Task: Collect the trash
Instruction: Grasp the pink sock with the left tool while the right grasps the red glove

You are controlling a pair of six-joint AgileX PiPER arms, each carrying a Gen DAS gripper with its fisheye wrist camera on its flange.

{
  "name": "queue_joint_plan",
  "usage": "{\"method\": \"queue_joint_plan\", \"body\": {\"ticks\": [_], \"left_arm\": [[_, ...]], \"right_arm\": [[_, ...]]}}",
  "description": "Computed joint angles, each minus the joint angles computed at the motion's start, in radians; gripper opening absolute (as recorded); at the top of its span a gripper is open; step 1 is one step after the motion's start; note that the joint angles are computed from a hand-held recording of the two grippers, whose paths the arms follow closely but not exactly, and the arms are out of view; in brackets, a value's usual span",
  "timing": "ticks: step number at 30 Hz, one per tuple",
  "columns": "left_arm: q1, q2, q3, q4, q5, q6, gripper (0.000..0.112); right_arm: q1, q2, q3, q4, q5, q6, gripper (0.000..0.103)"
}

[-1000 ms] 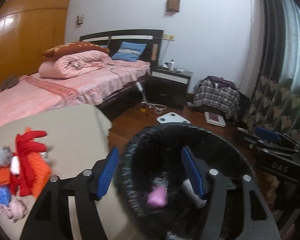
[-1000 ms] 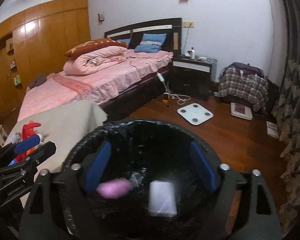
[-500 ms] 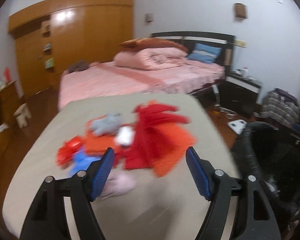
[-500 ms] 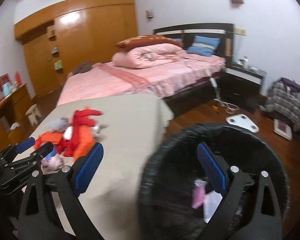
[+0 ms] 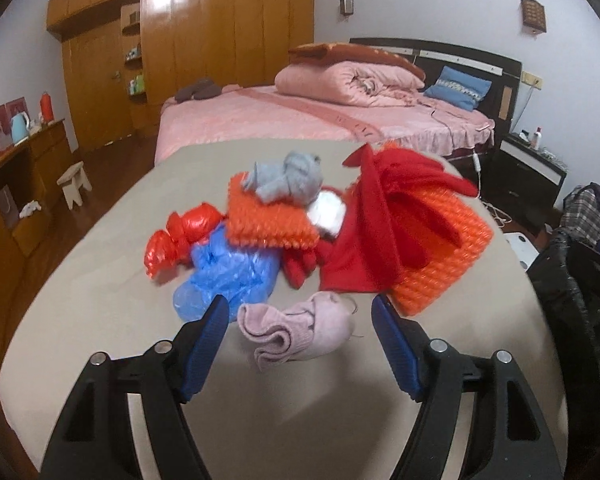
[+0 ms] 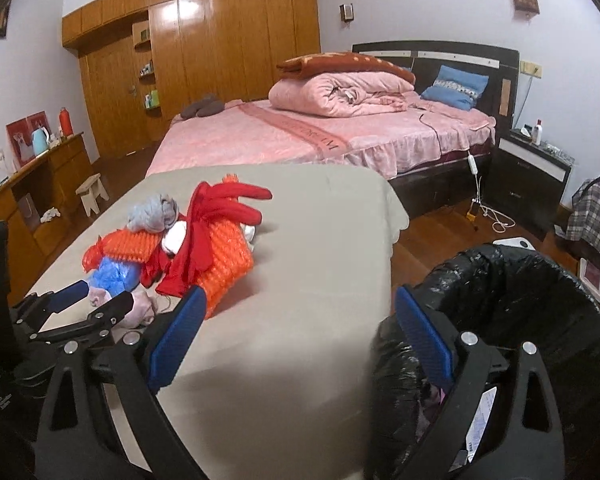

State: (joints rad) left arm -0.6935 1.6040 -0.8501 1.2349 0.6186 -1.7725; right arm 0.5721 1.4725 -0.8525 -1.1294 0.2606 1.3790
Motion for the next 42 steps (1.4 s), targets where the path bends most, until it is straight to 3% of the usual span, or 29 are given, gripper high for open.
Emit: {"method": "queue_joint_plan", "body": {"ticks": [9, 12, 14, 16, 21, 27, 31, 32, 36, 42], "left_arm": [[0.075, 0.089, -0.070, -0.193, -0.085, 0.176, 0.072], [0.101, 0.105, -0.086, -0.276, -0.114, 0.253, 0.059], [0.095, 0.099, -0.079, -0.264, -0.121, 0.247, 0.048], [0.083, 0.099, -0.083, -0.262, -0.111, 0.245, 0.045], [0.068, 0.042, -0.037, -0.175, -0.128, 0.141, 0.044], [0.038, -0.034, -0.022, -0.084, -0.080, 0.083, 0.044], [0.055, -0.070, -0.034, -0.056, -0.049, 0.092, 0.044], [0.066, -0.076, -0.038, -0.051, -0.046, 0.101, 0.044], [0.097, -0.100, -0.040, -0.024, -0.022, 0.113, 0.044], [0.163, -0.133, -0.013, -0.001, -0.027, 0.113, 0.044]], "right_arm": [[-0.012, 0.044, -0.013, 0.018, -0.017, -0.020, 0.092], [-0.012, 0.051, -0.012, 0.001, -0.018, -0.009, 0.092], [-0.006, 0.057, -0.016, -0.005, -0.013, -0.004, 0.092], [-0.004, 0.060, -0.018, -0.006, -0.011, -0.003, 0.092], [-0.001, 0.066, -0.024, -0.032, -0.010, 0.020, 0.092], [-0.005, 0.101, -0.080, -0.035, -0.019, 0.016, 0.092], [-0.004, 0.142, -0.154, 0.027, -0.040, -0.052, 0.091], [-0.001, 0.150, -0.170, 0.051, -0.044, -0.079, 0.085], [0.021, 0.213, -0.265, 0.193, -0.053, -0.232, 0.078], [0.047, 0.353, -0.434, 0.646, -0.039, -0.685, 0.063]]}}
